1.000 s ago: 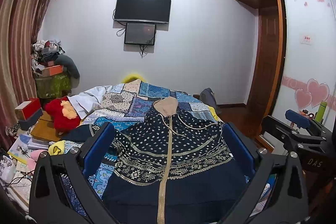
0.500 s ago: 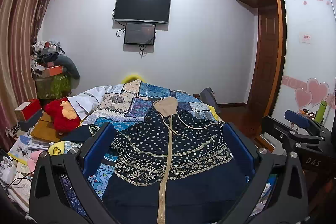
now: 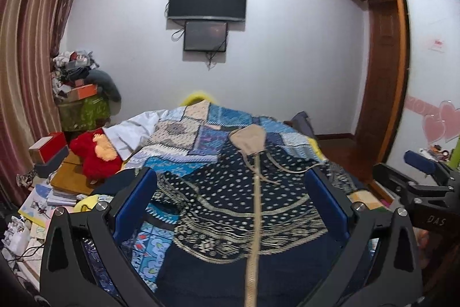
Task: Fold large clothes
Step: 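Reach the left gripper to the hoodie sleeve cuff and grasp it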
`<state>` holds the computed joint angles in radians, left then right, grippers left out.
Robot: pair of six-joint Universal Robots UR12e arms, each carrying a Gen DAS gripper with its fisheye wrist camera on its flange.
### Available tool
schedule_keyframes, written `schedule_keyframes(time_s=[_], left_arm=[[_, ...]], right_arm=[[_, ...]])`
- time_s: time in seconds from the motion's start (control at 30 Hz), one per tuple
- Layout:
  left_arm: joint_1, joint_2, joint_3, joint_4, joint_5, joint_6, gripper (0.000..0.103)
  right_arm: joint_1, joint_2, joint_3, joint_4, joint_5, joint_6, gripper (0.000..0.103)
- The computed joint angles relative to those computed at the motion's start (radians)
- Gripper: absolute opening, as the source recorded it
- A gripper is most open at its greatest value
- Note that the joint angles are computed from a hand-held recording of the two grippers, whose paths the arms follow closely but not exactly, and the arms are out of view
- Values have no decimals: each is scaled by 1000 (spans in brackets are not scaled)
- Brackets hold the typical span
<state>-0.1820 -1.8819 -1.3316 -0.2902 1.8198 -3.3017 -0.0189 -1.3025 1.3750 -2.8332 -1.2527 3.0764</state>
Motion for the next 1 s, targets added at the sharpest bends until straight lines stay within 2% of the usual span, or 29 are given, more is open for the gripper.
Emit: schedule_keyframes(time_s=[0.17,0.3,0.4,0.5,0.6,0.73,0.8,0.87,0.93,1.0], left_arm=[[43,-46,53,-95,23,-31,103],[90,-87,101,-215,22,-74,103],[140,-112,125,-309,-34,-159,103],[184,-129,124,-350,-91,-248,103],[217,-162,149,-431,-76,-322,103],[243,-206,191,-514,-56,-327,103],[259,-227,217,-560,-90,-332,103],[283,-246,237,-592,-164,-372,101],[303,-258,247,-609,-231,-409,92],[319,-270,256,-614,-298,-440,88]], right_arm=[[20,76,-101,95,-20,-32,103],[37,143,-188,164,-39,-77,103],[54,198,-261,214,-67,-135,103],[73,255,-342,283,-84,-208,103],[95,316,-421,345,-105,-292,103],[114,394,-538,472,-134,-349,103],[119,442,-613,541,-132,-359,103],[122,508,-723,645,-118,-355,103],[122,576,-842,754,-101,-343,103],[123,647,-971,860,-89,-333,103]])
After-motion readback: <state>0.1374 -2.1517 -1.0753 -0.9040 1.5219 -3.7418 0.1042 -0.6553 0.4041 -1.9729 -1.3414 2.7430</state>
